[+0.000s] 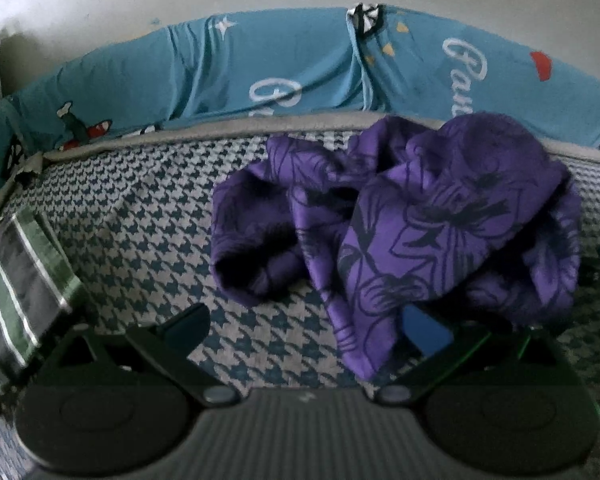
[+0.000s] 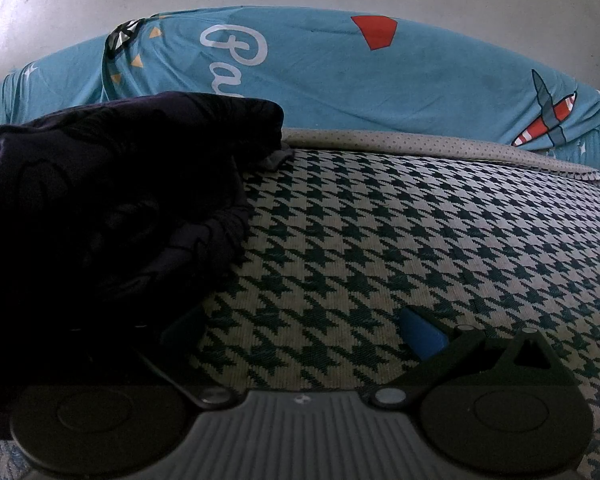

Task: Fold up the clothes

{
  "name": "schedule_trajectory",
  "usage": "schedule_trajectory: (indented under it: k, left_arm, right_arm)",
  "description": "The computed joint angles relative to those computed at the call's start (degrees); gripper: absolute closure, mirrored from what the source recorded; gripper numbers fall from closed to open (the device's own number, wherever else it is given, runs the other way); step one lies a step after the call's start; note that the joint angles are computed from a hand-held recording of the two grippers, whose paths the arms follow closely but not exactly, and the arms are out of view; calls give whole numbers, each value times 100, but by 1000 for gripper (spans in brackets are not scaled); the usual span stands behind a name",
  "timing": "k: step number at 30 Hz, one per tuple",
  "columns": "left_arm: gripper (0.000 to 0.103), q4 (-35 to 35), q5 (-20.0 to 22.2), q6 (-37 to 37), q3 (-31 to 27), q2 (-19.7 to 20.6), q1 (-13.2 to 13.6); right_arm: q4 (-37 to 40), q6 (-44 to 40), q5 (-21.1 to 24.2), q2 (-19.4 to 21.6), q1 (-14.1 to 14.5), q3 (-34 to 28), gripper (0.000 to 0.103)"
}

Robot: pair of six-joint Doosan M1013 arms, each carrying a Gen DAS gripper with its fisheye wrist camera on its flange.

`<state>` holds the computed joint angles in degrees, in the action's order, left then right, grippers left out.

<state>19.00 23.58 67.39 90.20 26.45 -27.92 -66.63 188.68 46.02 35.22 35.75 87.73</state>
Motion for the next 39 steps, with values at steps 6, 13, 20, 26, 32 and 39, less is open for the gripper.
schedule_trajectory:
  k: [6,13,20,26,32,39]
  left_arm:
    - [0,249,135,-210,-74,91,-67]
    - [0,337,205,-142,-81,126,-133]
    - [0,427,289,-229,-99,135,-134]
    - [0,866,235,-577,-42,115,-183]
    - [0,1084,196,-748,30,89,-226]
    - [0,1320,217,-827,201,34,-268]
  right_arm:
    - [-2,0,7,0,2,2,0]
    - [-4,-4,9,6,-2,-3,0]
    - [308,-248,-22,-42,6,-21,0]
    - [1004,-725,19,-74,25,-153,0]
    - [1203,-783,103,-128,134,-206,0]
    - [1118,-278,110,-309,334,-132,0]
